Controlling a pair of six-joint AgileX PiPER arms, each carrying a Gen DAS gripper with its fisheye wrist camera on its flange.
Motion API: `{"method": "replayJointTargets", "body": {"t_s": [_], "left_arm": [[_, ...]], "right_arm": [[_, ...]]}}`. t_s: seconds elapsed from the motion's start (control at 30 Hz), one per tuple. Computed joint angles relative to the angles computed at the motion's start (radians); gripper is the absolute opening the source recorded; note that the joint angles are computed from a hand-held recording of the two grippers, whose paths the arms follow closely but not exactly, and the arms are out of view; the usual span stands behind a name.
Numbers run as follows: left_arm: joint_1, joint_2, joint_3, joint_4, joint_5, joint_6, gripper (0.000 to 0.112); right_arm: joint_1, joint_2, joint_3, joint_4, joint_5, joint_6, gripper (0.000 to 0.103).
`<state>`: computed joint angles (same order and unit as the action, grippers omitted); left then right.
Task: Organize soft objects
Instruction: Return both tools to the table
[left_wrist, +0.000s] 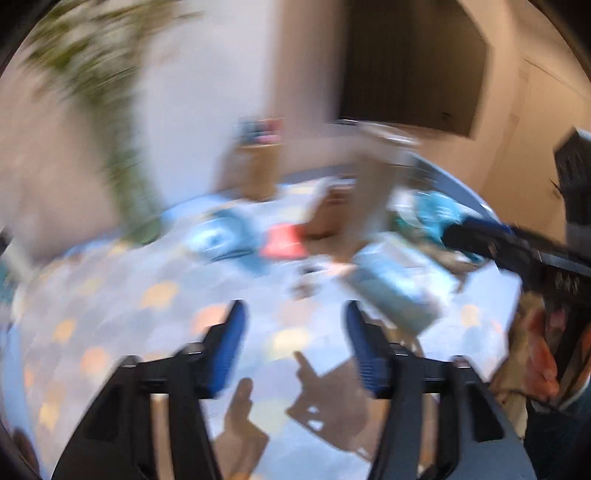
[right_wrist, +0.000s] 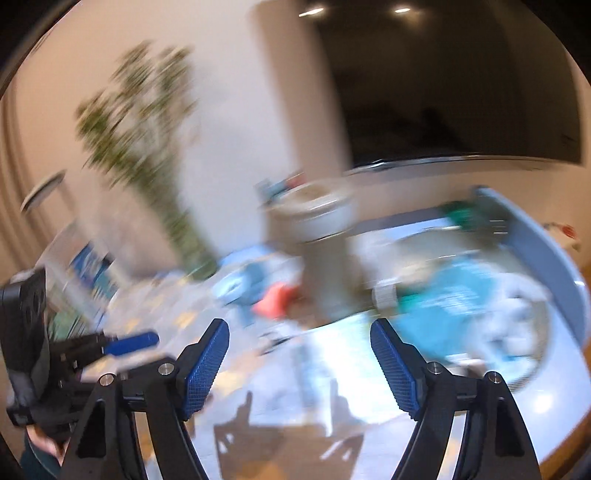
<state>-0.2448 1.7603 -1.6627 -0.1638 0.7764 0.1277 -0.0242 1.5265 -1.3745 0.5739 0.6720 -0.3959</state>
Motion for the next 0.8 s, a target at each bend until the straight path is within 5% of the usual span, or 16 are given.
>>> {"method": "replayJointTargets", "body": {"t_s": [0.1,0.33,0.6,0.7,0.8], "left_arm": [[0.132,-0.066,0.160,-0.009,-0.130,-0.014,0.078],[0.289,0.067,0.228,0.057,-0.209,-0.146,0.078],[0.289,0.114,0.253,0.141,-0.254,-0.201,0.078],[0.273,0.124,0.245,0.201,-0.242,-0.249,0.078],[0.264,0.122,0.253,0.231,-0.248,-0.270,0.078]], "right_arm": [[0.170,0.083,-0.048,-0.100,-0.018,0.121,0.078],[0.447,0.386,-0.253,-0.515,-0.052,0.501,0.078],[0.481,0.582,-0.386,-0.766,-0.021,0.748,0.078],[0.462,0.613,-0.428,-0.714,0.014,0.710,0.081],[0.466,0.639,-0.473,-0.711,0.073,0.695,0.103]]}}
